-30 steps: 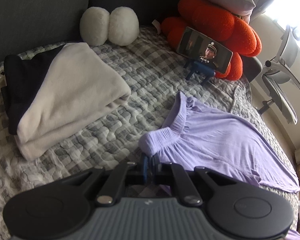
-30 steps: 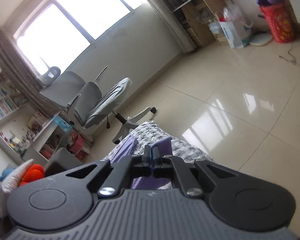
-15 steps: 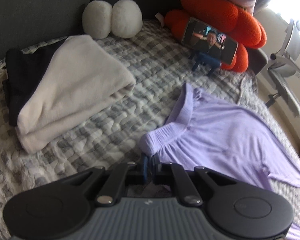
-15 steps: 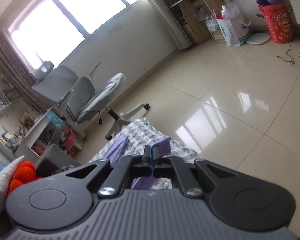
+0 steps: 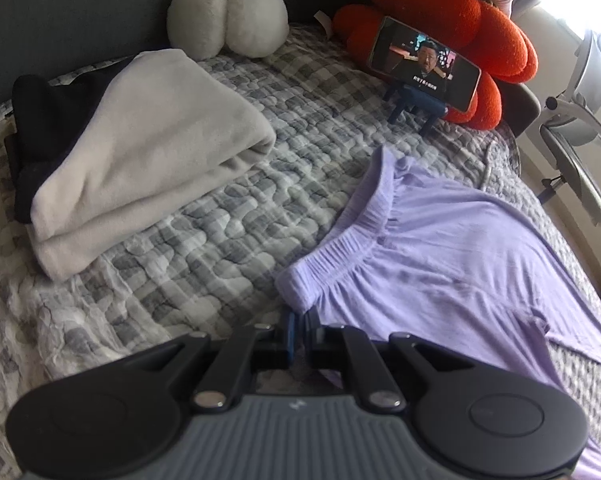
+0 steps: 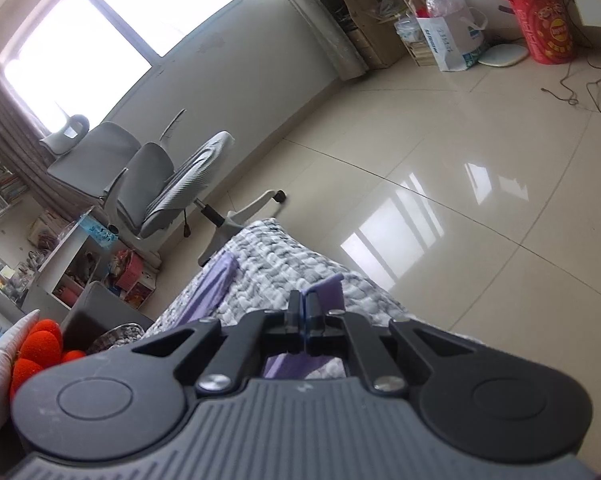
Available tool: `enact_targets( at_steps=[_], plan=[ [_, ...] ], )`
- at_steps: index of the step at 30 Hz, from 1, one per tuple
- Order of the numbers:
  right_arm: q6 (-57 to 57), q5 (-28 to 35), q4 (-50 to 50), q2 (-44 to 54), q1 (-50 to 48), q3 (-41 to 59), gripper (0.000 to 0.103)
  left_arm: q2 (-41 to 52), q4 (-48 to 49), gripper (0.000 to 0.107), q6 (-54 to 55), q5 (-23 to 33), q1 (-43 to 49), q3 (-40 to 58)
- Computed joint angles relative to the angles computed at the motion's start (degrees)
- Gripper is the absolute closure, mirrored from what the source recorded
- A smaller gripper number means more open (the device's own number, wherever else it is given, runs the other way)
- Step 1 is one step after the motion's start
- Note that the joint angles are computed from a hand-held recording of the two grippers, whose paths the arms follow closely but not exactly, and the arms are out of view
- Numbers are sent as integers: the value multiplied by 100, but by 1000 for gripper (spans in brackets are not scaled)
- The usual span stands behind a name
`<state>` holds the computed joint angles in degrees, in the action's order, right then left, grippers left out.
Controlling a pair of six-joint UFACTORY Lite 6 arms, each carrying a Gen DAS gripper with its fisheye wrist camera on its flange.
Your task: Fold clothes
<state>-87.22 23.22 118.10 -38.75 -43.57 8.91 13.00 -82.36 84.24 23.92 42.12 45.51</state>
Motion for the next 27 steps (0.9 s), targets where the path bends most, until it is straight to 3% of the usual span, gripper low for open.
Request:
enact_targets(
  at_steps=[10, 19, 24, 27],
  plan=[
    [-2592, 330, 2926, 2389, 874, 1469, 101, 68, 1579, 102, -2509, 126, -373, 778],
    [-3229, -4, 3735, 4722, 1525, 3606, 101, 1122, 3978, 102, -5653, -228, -1321, 2540],
    [-3337, -343, 4053, 5627, 1805, 4630, 101, 1910, 5510, 102, -7451, -18, -1665, 3650],
    [-3366, -564, 4248, 6084, 1951, 5156, 101, 2355, 5968, 102, -7941, 235, -1793, 4269]
  ],
)
